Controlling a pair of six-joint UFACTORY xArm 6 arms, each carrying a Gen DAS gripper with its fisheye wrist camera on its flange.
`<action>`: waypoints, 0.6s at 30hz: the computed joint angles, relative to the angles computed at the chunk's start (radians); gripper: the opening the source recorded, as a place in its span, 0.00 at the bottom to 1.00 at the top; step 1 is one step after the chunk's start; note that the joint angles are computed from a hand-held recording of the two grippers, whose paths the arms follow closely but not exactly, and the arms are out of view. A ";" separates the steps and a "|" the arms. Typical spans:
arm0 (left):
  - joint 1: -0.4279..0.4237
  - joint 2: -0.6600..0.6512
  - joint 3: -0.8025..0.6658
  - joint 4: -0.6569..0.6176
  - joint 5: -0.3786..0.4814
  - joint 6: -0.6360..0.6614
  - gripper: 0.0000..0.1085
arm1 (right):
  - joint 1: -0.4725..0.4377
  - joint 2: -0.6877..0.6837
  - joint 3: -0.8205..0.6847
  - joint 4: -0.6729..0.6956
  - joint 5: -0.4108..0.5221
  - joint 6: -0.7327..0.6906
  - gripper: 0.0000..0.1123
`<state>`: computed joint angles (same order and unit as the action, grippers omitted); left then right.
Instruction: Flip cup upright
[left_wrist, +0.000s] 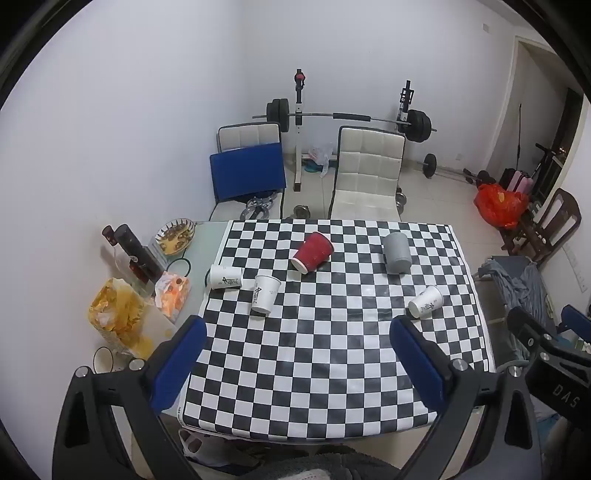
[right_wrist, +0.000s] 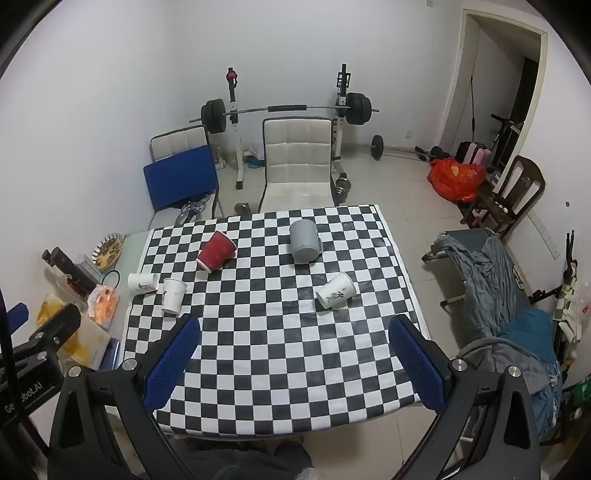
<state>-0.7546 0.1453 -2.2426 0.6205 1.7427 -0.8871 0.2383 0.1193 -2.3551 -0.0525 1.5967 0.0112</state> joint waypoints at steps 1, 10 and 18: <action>0.000 0.000 0.000 0.000 0.000 -0.001 0.93 | 0.001 0.000 -0.001 -0.001 0.000 -0.001 0.92; 0.001 0.004 -0.004 -0.001 0.006 -0.004 0.93 | 0.005 0.000 0.000 -0.008 -0.012 -0.004 0.92; 0.006 0.000 -0.002 -0.005 0.000 -0.005 0.93 | 0.010 0.036 -0.050 0.000 0.003 -0.010 0.92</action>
